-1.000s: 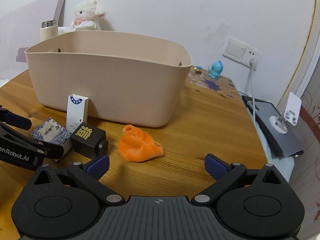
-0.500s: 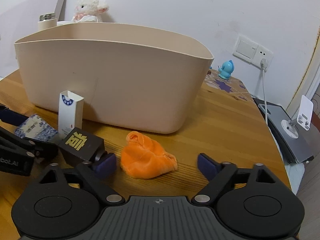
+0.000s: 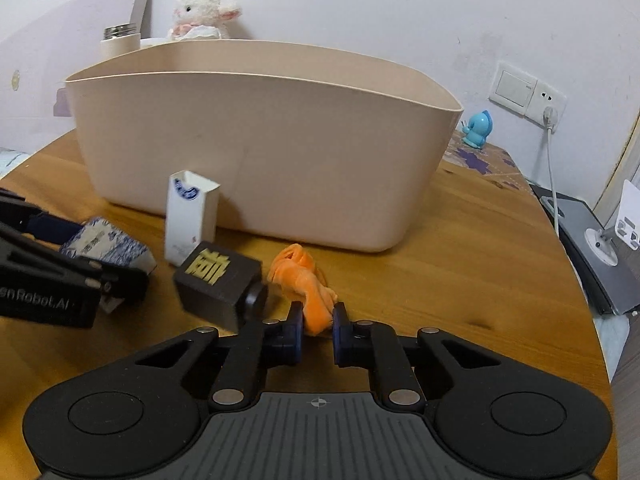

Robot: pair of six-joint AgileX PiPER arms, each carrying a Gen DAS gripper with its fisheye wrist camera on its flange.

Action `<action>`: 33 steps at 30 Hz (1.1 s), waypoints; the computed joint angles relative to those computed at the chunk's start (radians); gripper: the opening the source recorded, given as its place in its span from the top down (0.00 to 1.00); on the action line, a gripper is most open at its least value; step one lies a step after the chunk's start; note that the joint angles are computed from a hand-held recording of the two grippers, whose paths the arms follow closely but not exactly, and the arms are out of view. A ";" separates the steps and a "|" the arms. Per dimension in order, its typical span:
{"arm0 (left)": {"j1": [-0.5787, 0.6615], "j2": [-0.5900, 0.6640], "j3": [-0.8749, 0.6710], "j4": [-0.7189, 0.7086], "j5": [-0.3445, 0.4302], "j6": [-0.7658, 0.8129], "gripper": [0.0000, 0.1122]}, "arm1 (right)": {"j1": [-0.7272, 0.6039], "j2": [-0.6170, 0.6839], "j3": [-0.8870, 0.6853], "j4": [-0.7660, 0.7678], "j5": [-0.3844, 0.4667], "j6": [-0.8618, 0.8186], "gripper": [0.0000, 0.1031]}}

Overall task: Organize objects
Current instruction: 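Grasp the blue-and-white patterned box with the left tool while the right tool grasps the orange cloth, then carry both items over the pink bin and open both tools to drop them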

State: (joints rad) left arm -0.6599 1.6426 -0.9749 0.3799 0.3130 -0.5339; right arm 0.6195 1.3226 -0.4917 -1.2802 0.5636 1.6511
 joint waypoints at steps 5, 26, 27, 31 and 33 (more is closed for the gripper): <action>-0.001 -0.061 0.040 0.008 -0.007 -0.007 0.42 | 0.114 -0.046 -0.013 0.103 0.142 -0.043 0.87; 0.025 -0.302 0.047 -0.021 0.003 0.036 0.42 | 0.474 -0.259 -0.167 0.064 0.613 -0.085 0.87; 0.030 -0.304 0.038 -0.021 0.001 0.039 0.42 | 0.463 -0.254 -0.180 0.053 0.605 -0.089 0.87; 0.038 -0.294 -0.016 0.033 0.004 -0.006 0.42 | 0.410 -0.214 -0.230 0.010 0.574 -0.105 0.87; 0.047 -0.279 -0.050 0.030 0.007 0.006 0.42 | 0.376 -0.192 -0.257 -0.008 0.545 -0.111 0.87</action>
State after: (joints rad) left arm -0.6133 1.3637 -1.0247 0.4100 0.3199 -0.5280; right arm 0.9950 1.1305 -0.7487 -1.2885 1.1082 1.5396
